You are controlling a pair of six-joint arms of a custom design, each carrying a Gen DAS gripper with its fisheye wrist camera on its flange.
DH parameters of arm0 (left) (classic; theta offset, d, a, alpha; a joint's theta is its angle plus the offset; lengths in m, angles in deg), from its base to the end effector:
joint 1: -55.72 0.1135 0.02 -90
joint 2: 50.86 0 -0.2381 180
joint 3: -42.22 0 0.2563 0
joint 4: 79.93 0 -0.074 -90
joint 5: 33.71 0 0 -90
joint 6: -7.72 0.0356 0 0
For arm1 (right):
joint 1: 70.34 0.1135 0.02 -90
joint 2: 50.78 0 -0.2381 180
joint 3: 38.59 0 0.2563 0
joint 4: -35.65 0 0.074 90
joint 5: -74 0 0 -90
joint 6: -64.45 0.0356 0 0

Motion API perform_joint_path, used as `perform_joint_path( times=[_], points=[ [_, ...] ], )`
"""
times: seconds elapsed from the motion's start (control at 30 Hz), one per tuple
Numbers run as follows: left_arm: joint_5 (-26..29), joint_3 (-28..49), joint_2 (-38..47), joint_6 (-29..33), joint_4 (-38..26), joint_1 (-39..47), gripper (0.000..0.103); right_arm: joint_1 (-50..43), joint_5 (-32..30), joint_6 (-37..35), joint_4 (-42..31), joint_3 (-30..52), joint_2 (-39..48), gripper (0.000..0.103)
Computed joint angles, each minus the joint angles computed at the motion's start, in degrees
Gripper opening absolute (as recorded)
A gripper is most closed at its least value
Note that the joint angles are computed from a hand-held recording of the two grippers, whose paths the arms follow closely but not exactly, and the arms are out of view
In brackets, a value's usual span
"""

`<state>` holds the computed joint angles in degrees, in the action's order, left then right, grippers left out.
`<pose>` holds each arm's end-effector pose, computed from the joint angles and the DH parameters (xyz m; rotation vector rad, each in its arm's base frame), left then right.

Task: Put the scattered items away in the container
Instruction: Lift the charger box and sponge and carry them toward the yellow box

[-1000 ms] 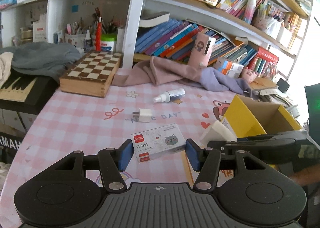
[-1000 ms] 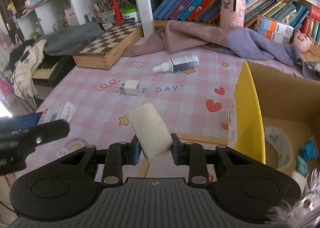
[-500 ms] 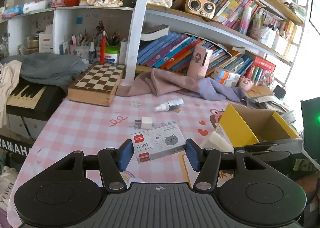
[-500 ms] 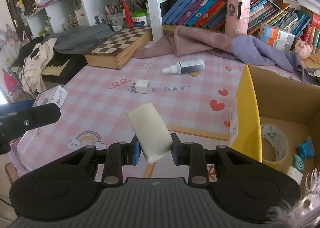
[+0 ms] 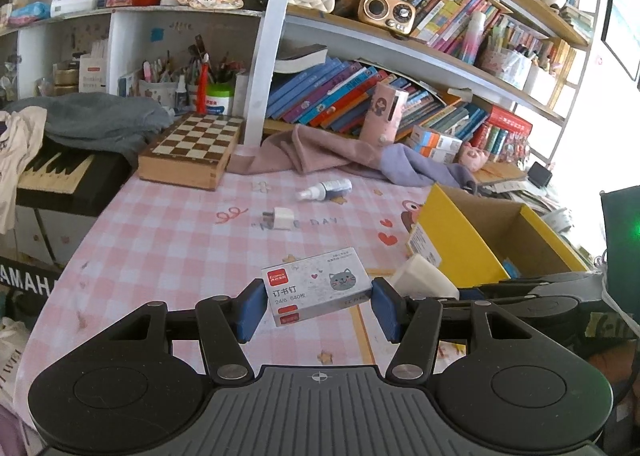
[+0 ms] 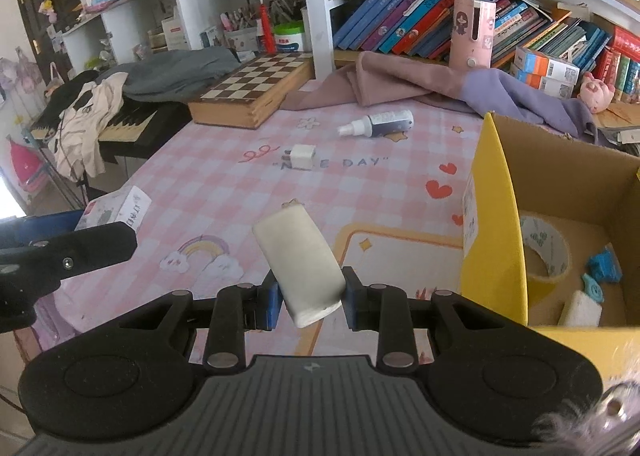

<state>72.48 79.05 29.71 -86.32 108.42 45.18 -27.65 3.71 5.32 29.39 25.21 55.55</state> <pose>0.2483 -0.0563 0.1085 0.2848 2.1777 -0.4525 0.2629 0.2262 0.0879 -0.0898 2.3654 0.2031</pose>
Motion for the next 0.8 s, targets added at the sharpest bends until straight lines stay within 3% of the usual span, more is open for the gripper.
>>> perform_joint_path(
  times=[0.3,0.8],
  points=[
    [2.99,-11.75,-18.42,1.58,-6.78,2.9,0.056,10.34,6.77,8.38,-2.9,-4.51,-3.5,0.028],
    [9.74,-22.25,-52.67,6.86,-34.32,7.17,0.056,27.0,16.77,29.18,-13.47,-7.31,-5.56,0.028]
  ],
)
